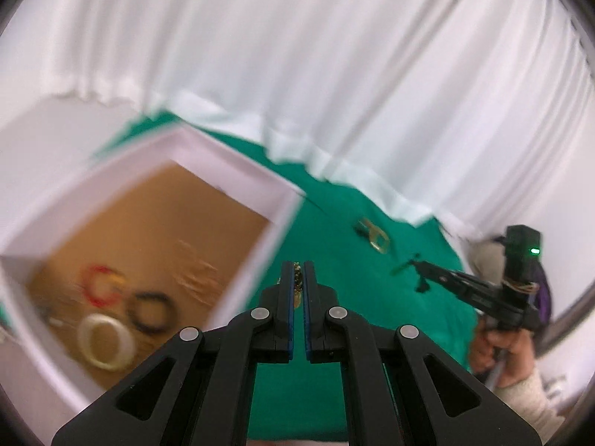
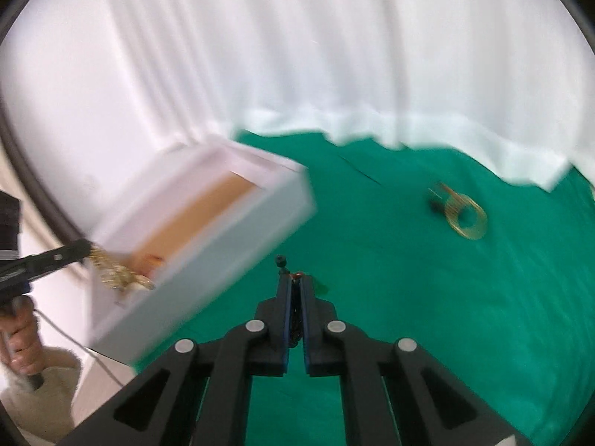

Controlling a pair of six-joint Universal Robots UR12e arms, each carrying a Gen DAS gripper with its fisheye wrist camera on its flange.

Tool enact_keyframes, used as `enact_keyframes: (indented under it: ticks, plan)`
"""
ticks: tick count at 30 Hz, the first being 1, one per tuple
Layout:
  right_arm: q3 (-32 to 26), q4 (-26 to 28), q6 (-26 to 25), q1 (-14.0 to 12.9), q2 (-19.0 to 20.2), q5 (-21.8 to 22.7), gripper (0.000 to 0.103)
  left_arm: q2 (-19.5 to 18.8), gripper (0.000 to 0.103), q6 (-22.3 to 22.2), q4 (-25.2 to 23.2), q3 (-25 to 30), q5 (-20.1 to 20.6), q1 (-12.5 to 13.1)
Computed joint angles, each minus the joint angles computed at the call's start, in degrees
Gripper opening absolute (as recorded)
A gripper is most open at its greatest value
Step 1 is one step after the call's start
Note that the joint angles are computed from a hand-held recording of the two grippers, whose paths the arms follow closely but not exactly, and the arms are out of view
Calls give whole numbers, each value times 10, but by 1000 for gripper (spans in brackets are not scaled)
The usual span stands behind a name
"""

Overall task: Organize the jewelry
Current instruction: 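Carry both pieces over the white box and open both tools to release them, then withdraw both tools from the box back over the table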

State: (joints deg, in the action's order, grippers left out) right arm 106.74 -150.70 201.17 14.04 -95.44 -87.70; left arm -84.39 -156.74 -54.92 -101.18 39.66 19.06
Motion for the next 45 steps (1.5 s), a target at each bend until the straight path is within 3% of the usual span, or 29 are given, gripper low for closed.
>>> enact_keyframes:
  ticks: [2,7,13,22,27,28,29,30,32,35,38,40,43,45]
  plan:
    - [-32,-11,-14,12,28,32,5,-5,1,-29,44,0,25,15]
    - [-109,-2,-47,47,100,95,5,-28,1,-67,86,1,81,35]
    - [-166,45,-83,87,163,154,5,-48,1,-84,81,-5,122,51]
    - [-218,128,-127,126,228,169,5,-64,1,-91,91,-16,179,47]
    - [-224,156,-147,131,234,172,9,-63,6,-90,124,-27,226,41]
    - [-221,154,-144,131,232,173,25,-62,10,-94,130,-30,235,39]
    - [-216,146,-137,130,227,172,49,-60,27,-97,132,-31,236,39]
    - [-207,128,-125,127,221,168,56,-58,47,-99,133,-33,236,40]
    - [-197,108,-119,124,211,151,57,-52,63,-109,149,-40,233,41]
    - [-171,78,-116,120,186,116,57,-39,66,-100,162,-50,227,35]
    - [-133,54,-106,113,162,71,61,-20,75,-84,168,-66,211,23]
    - [-105,49,-95,111,146,19,67,-3,78,-61,165,-81,194,7]
    - [-52,56,-63,106,118,-78,67,15,79,-20,138,-95,164,-20]
    - [-21,64,-32,96,99,-107,68,22,84,1,122,-102,153,-40]
